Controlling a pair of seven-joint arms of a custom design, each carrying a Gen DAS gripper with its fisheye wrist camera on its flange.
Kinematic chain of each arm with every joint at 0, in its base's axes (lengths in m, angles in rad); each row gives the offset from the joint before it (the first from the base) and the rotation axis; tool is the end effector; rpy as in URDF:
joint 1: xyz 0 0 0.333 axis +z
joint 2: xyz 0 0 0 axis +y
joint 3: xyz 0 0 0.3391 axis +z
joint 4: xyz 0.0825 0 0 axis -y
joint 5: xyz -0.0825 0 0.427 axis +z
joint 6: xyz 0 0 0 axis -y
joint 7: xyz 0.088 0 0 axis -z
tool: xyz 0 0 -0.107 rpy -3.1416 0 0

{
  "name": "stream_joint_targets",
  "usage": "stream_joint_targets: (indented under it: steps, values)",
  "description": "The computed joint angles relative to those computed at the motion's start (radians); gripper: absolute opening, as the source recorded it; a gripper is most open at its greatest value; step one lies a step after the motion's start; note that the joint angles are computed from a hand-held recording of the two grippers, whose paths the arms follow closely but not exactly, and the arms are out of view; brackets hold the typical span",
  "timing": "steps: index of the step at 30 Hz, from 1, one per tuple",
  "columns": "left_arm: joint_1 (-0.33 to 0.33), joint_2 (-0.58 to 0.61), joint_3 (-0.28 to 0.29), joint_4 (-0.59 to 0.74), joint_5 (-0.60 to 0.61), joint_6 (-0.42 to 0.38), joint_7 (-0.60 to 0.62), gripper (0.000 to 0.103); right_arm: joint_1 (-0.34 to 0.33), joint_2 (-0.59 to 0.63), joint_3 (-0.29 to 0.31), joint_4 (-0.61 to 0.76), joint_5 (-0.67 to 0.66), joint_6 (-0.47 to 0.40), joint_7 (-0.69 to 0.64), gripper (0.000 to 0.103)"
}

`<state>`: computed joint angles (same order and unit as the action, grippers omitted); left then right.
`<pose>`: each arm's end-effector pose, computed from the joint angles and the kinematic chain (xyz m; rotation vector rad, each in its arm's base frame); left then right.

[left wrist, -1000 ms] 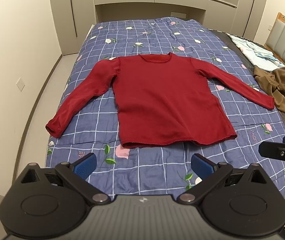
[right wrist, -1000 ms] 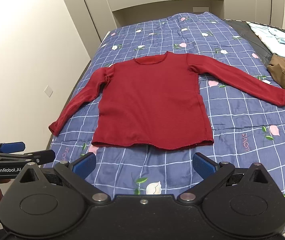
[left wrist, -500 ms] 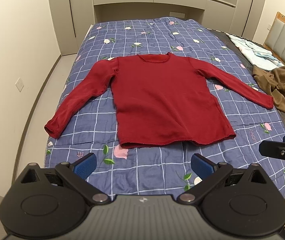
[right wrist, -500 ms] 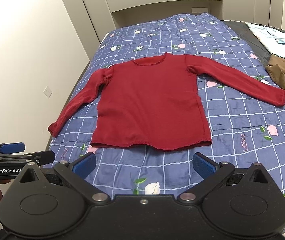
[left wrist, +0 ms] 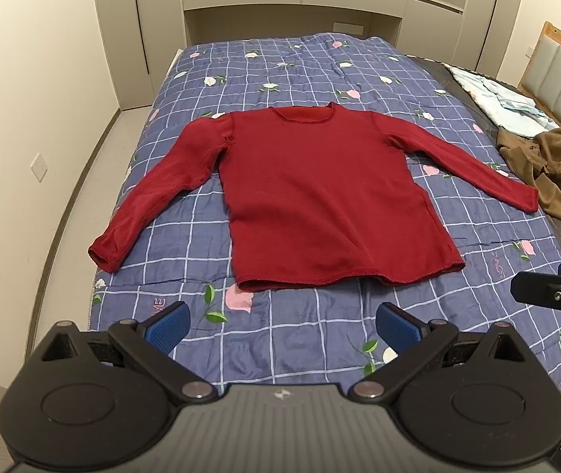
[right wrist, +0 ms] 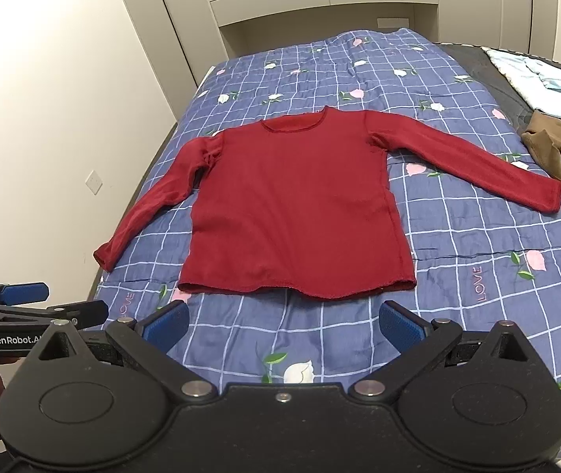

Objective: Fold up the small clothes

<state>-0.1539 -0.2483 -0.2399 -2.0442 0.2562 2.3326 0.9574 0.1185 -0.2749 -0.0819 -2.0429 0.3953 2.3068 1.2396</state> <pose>0.5174 -0.2240 0.6166 -1.9592 1.8023 -0.5790 0.5528 0.0231 0.6335 -1.9259 1.6105 -0.2578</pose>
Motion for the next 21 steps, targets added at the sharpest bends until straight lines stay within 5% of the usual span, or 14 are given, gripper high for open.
stream_joint_targets:
  steps: [21]
  values:
    - [-0.005,0.006,0.001,0.014,-0.002,-0.014,0.032,0.102,0.002,-0.007,0.009,-0.009,-0.047,0.009,0.022,0.102]
